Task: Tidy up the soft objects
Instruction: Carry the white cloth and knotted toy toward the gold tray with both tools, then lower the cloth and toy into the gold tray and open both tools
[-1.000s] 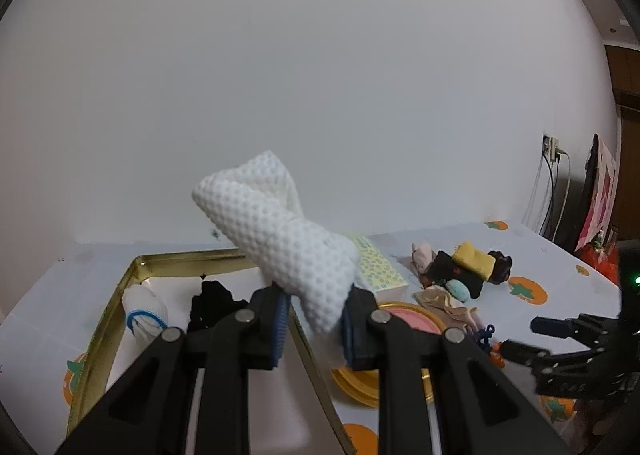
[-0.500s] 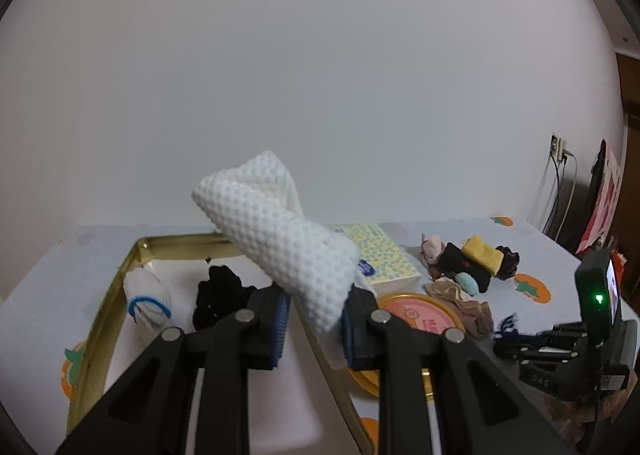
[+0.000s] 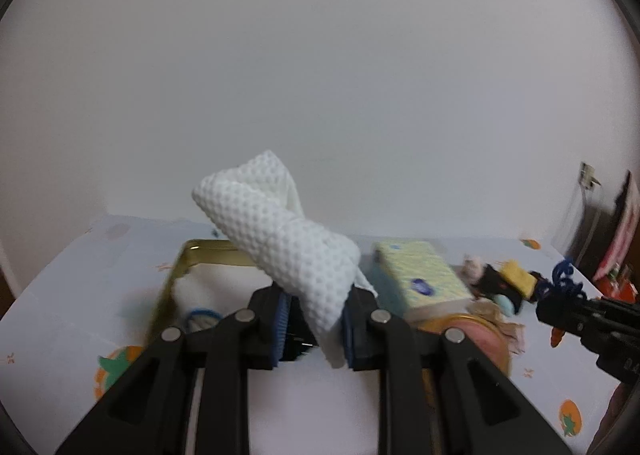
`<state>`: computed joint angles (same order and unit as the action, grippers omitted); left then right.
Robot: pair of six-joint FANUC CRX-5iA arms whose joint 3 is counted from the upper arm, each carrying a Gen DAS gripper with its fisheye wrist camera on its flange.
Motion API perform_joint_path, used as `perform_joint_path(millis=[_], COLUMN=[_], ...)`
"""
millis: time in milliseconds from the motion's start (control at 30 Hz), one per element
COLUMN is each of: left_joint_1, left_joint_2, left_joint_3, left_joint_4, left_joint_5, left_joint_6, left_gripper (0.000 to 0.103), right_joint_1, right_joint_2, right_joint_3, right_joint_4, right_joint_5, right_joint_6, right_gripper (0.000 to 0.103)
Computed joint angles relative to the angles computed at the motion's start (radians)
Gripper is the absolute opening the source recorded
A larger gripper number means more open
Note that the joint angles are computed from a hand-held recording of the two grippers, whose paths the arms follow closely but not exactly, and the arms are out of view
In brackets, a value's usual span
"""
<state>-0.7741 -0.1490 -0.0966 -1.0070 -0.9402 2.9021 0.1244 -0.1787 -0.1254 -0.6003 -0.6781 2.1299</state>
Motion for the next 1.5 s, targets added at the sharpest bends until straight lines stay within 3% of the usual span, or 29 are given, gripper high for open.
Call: perform_joint_path(millis=[233, 333, 533, 633, 667, 800, 833, 900, 967, 1067, 1100, 1200, 1267, 1333, 1433, 1500], left_joint_1=[0.11, 0.173, 0.205, 0.188, 0.183, 0.146, 0.146, 0.127, 0.121, 0.138, 0.144, 0.153, 0.114, 0.049, 0.008, -0.016], left_joint_2=[-0.03, -0.02, 0.054, 0.079, 0.082, 0.08, 0.073, 0.069, 0.046, 0.003, -0.012, -0.07, -0.071, -0.067, -0.051, -0.035], left_joint_3=[-0.024, -0.028, 0.017, 0.042, 0.047, 0.058, 0.054, 0.057, 0.04, 0.001, -0.014, -0.055, -0.055, -0.046, -0.042, -0.035], left_joint_4=[0.124, 0.235, 0.338, 0.33, 0.325, 0.264, 0.253, 0.205, 0.177, 0.176, 0.174, 0.144, 0.07, -0.02, -0.072, -0.095], left_joint_5=[-0.043, -0.037, -0.105, -0.146, -0.16, -0.192, -0.19, -0.208, -0.203, -0.158, -0.145, -0.138, -0.181, -0.284, -0.338, -0.357], left_joint_6=[-0.049, -0.138, -0.282, -0.296, -0.293, -0.225, -0.217, -0.169, -0.103, -0.027, 0.008, 0.096, 0.205, 0.324, 0.415, 0.431], left_gripper=[0.02, 0.02, 0.021, 0.028, 0.034, 0.076, 0.08, 0.095, 0.102, 0.102, 0.102, 0.102, 0.102, 0.102, 0.103, 0.103], right_joint_1=[0.114, 0.133, 0.105, 0.084, 0.08, 0.049, 0.03, 0.001, -0.038, -0.122, -0.14, -0.163, -0.148, -0.115, -0.067, -0.022], right_joint_2=[0.092, 0.141, 0.236, 0.263, 0.269, 0.291, 0.294, 0.293, 0.296, 0.339, 0.336, 0.267, 0.191, 0.106, 0.022, -0.002], right_joint_3=[0.062, 0.083, 0.158, 0.185, 0.188, 0.212, 0.216, 0.218, 0.223, 0.258, 0.252, 0.185, 0.111, 0.025, -0.069, -0.103], right_joint_4=[-0.016, -0.036, -0.139, -0.198, -0.205, -0.249, -0.282, -0.334, -0.396, -0.535, -0.566, -0.601, -0.58, -0.555, -0.557, -0.505], right_joint_5=[-0.02, -0.05, -0.161, -0.217, -0.227, -0.292, -0.313, -0.331, -0.361, -0.486, -0.492, -0.4, -0.253, -0.064, 0.168, 0.28], right_joint_6=[-0.051, -0.061, 0.01, 0.069, 0.072, 0.062, 0.08, 0.109, 0.139, 0.166, 0.176, 0.229, 0.268, 0.321, 0.4, 0.362], right_gripper=[0.013, 0.013, 0.015, 0.015, 0.016, 0.018, 0.019, 0.036, 0.045, 0.058, 0.058, 0.058, 0.058, 0.058, 0.078, 0.081])
